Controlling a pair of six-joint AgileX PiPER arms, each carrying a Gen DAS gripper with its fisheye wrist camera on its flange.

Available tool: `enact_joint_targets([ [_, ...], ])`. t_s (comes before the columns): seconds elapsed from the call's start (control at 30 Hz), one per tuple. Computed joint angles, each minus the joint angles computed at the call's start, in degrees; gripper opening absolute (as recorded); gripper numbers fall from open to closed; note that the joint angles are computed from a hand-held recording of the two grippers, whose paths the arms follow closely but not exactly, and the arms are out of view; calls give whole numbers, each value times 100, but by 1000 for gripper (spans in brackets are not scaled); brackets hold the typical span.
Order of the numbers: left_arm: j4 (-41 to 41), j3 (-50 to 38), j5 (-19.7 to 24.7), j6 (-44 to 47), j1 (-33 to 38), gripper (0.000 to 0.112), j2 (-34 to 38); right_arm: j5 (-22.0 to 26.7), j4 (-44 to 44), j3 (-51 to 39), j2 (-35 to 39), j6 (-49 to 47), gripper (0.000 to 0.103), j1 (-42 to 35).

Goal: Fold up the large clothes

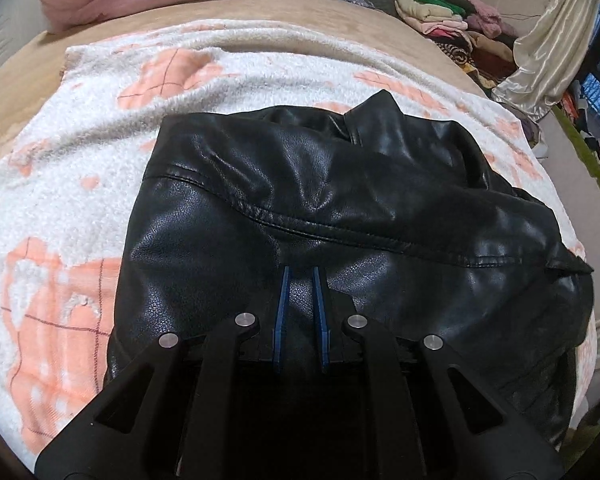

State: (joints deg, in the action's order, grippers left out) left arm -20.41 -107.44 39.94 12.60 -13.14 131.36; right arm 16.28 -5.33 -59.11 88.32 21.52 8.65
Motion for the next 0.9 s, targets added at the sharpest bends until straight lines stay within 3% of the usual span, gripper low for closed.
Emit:
enact_joint_targets([
  [0.07, 46, 7, -43, -1, -19, 6, 4, -75, -274, 31, -21, 280, 63, 44],
  [0.13, 74, 65, -114, 3, -35, 6, -17, -105, -547, -55, 104, 403, 52, 223],
  [0.3, 13, 139, -210, 40, -33, 6, -35, 75, -833, -696, 838, 275, 52, 777],
  [0.47, -12, 108, -204, 56, -40, 6, -11, 677, -633, -1522, 1799, 102, 50, 848],
  [0.53, -64, 109, -203, 100, -25, 6, -7, 1319, -675, -1971, 2297, 156, 38, 846],
  [0.57, -99, 137, -220, 139, -16, 6, -16, 1376, -661, -2031, 2435, 161, 38, 825],
  [0.73, -214, 233, -305, 243, 5, 6, -45, 1284, -721, -2056, 2584, 211, 38, 821],
  [0.9, -578, 425, -343, 506, 112, 6, -222, 816, 367, -1645, 2147, -711, 40, 542],
])
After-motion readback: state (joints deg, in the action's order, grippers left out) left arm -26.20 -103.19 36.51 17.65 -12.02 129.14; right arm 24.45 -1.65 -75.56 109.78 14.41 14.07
